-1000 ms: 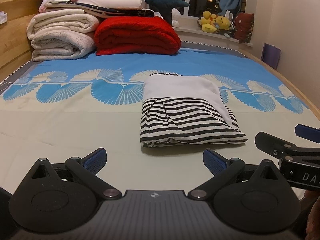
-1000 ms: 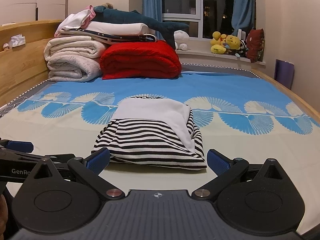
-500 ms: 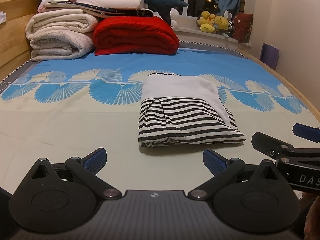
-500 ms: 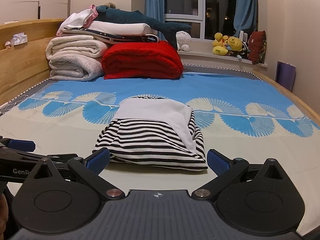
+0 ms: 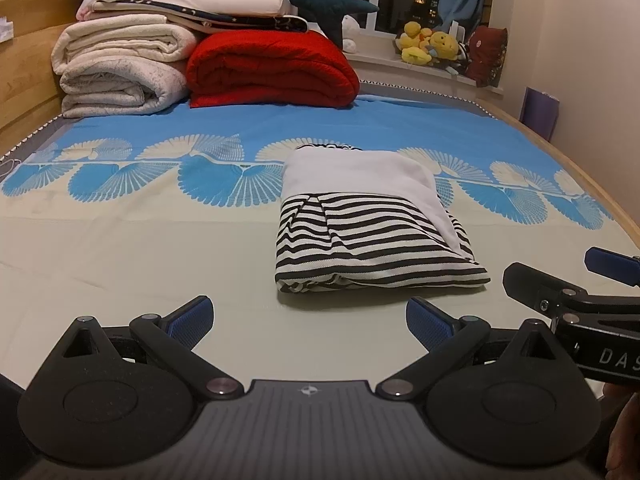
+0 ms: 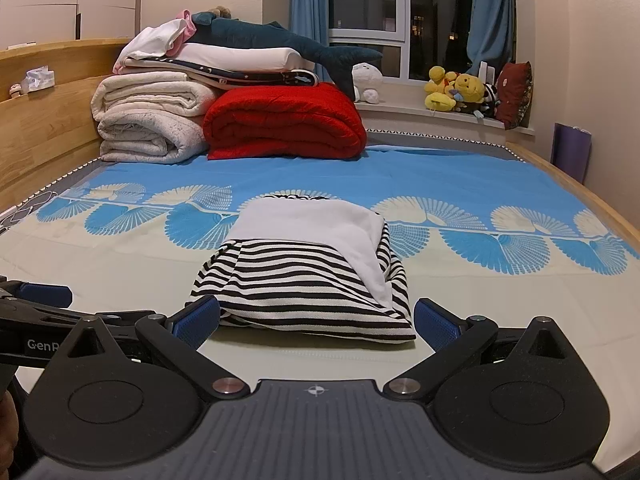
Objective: Fold small clothes
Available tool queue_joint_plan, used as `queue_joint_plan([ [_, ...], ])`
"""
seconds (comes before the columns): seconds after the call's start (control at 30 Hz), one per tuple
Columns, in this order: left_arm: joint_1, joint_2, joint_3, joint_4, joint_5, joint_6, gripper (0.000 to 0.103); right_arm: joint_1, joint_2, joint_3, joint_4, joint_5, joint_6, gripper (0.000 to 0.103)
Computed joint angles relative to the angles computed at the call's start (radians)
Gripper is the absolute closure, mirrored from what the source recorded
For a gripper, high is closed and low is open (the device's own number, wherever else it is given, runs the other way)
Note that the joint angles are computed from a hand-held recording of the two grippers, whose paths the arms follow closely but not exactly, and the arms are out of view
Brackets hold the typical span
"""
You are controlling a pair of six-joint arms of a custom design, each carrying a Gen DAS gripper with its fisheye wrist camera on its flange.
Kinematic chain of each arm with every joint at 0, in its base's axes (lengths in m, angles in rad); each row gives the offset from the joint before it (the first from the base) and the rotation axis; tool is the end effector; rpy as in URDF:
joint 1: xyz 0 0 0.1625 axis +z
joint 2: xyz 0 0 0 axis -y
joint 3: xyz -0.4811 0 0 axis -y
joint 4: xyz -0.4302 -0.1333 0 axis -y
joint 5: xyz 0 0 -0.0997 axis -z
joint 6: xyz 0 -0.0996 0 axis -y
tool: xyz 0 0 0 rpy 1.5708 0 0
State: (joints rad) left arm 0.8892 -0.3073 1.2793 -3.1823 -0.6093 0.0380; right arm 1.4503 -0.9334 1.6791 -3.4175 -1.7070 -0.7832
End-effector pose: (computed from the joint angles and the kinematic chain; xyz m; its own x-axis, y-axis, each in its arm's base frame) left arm -0.3466 -0.7684 -0.0336 -0.7330 0.0042 -0.6802 0.5338 0.6234 -0.5714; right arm 0.0305 -0.7445 0.3015 -0.7251 -0.1475 0.6727 -0.6451 0.4873 -0.5885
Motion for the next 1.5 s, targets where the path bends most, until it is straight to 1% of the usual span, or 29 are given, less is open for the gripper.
queue_joint_plan([
  [0.53, 0.002, -0.001, -0.002, 0.018, -0.002, -0.027, 0.0, 0.002, 0.003, -0.003, 0.009, 0.002, -0.004, 0.001],
  [1.5, 0.003, -0.002, -0.001, 0.022, -0.002, -0.031, 0.001, 0.003, 0.003, -0.005, 0.013, 0.0, -0.003, 0.001],
])
